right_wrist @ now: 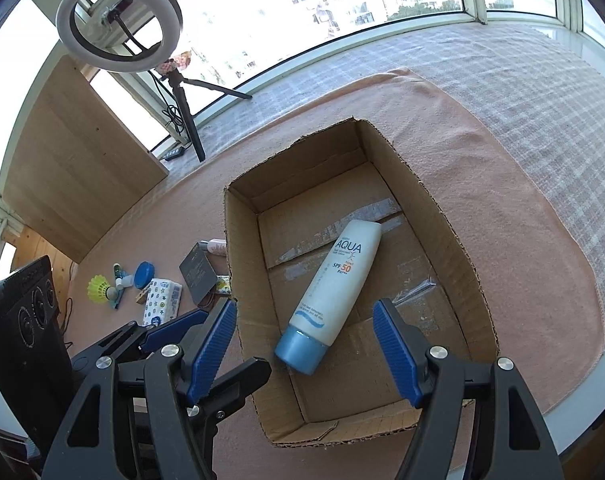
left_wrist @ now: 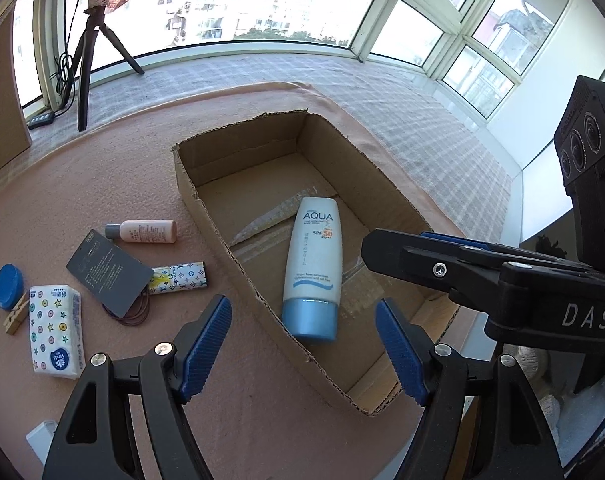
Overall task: Organize objects
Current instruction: 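Open the left tool to drop the AQUA bottle into the box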
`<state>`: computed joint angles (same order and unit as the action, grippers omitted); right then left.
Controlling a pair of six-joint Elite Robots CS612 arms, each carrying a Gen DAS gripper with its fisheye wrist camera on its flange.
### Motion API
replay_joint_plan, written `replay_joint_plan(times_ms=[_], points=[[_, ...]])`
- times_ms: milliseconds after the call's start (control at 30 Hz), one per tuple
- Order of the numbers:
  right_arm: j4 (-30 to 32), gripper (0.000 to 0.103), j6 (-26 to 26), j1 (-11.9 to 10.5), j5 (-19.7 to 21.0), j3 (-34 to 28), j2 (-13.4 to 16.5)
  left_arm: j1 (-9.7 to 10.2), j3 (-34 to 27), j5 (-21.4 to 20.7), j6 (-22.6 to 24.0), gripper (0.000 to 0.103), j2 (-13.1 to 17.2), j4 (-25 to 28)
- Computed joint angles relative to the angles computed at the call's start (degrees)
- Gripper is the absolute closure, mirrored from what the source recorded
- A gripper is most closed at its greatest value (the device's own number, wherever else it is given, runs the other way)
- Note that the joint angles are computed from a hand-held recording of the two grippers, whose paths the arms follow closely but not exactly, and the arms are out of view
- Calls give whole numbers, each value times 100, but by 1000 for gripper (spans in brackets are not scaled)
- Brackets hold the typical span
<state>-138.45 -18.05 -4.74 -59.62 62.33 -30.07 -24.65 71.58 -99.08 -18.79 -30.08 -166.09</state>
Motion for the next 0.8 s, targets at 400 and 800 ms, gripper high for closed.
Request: replay_joint_plan(times_ms=[400,800], points=[[-141,36,-162,160,44,202,-107,196,742,324,-253,25,-329,-200],[-49,36,-388,342,261,380,-192,523,1520,583,-647,25,-626,-532]])
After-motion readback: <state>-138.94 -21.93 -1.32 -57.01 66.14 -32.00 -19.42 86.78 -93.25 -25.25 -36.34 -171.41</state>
